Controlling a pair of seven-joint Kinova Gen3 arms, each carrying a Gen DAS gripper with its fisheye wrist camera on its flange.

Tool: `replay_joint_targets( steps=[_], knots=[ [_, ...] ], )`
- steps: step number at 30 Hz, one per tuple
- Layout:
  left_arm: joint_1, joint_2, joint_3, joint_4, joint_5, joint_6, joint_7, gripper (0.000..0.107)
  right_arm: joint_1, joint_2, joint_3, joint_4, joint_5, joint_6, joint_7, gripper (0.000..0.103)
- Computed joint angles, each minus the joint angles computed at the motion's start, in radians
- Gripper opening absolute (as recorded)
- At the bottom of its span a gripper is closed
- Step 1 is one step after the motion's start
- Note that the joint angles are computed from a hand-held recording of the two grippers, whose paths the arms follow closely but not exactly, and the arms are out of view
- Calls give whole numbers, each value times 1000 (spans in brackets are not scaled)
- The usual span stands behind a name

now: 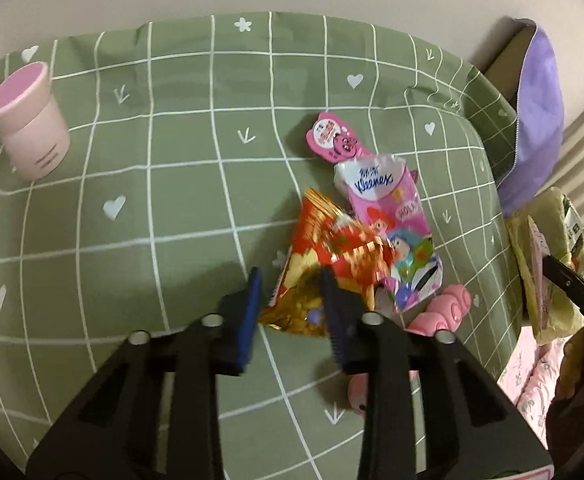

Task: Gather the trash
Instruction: 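Grasp the red-gold snack wrapper with the left tool while the right grasps a pink candy stick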

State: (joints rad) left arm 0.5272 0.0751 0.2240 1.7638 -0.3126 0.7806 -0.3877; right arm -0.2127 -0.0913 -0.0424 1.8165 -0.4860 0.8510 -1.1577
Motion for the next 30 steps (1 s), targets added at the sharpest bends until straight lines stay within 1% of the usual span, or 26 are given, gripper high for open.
replay_joint_targets(
  steps=[2, 3, 6, 8, 9, 10, 11, 12, 13, 14, 15, 18, 20, 21, 22, 23, 24, 26, 28, 30],
  knots=[
    [23, 2, 9, -14, -38, 38, 46, 15, -1, -8, 1, 6, -5, -1, 2, 10],
    [30, 5, 11, -20, -53, 49, 62, 13, -2, -11, 0, 8, -5, -3, 1, 10],
    [45, -16, 16, -11, -90, 55, 109, 13, -9, -17, -6, 11, 4, -11, -2, 10],
    [43, -36, 21, 9, -106, 32, 131, 13, -16, -22, -16, 13, 30, -19, -18, 10],
    [39, -46, 23, 23, -118, 11, 146, 17, -20, -23, -17, 14, 35, -18, -22, 10],
    [35, -46, 27, 25, -125, 6, 154, 23, -23, -24, -17, 15, 36, -14, -23, 10],
    [29, -45, 29, 26, -126, -1, 156, 40, -25, -24, -14, 16, 34, -11, -20, 10],
    [27, -41, 32, 24, -138, -4, 170, 49, -27, -25, -11, 17, 32, -7, -16, 10],
    [42, -39, 17, 24, -152, -7, 185, 49, -28, -25, -8, 18, 29, -3, -6, 10],
    [38, -29, 18, 18, -153, -5, 183, 50, -29, -24, -7, 20, 31, -1, 3, 10],
    [21, -10, 33, 0, -146, 9, 165, 50, -29, -22, -5, 23, 31, 1, 8, 10],
    [33, 60, 22, -72, -128, 75, 74, 50, -25, -10, -1, 30, 20, 9, 13, 10],
    [44, 89, 8, -97, -113, 89, 20, 50, -23, -1, -5, 35, 20, 15, 15, 10],
    [48, 102, 3, -110, -102, 89, -10, 49, -24, 4, -8, 37, 20, 18, 19, 10],
    [55, 107, -4, -114, -98, 83, -26, 45, -24, 6, -11, 39, 22, 18, 21, 10],
    [66, 113, -11, -121, -99, 84, -31, 31, -25, 9, -14, 40, 26, 19, 26, 10],
    [76, 119, -15, -130, -98, 92, -39, 20, -27, 10, -17, 41, 27, 18, 30, 10],
    [110, 127, -26, -146, -124, 117, -21, 17, -27, 9, -17, 44, 19, 15, 42, 10],
    [132, 116, -31, -146, -143, 124, -7, 14, -25, 7, -15, 44, 8, 12, 50, 10],
    [159, 100, -34, -150, -182, 148, 37, 12, -22, 2, -11, 42, -1, 8, 56, 10]
  ],
)
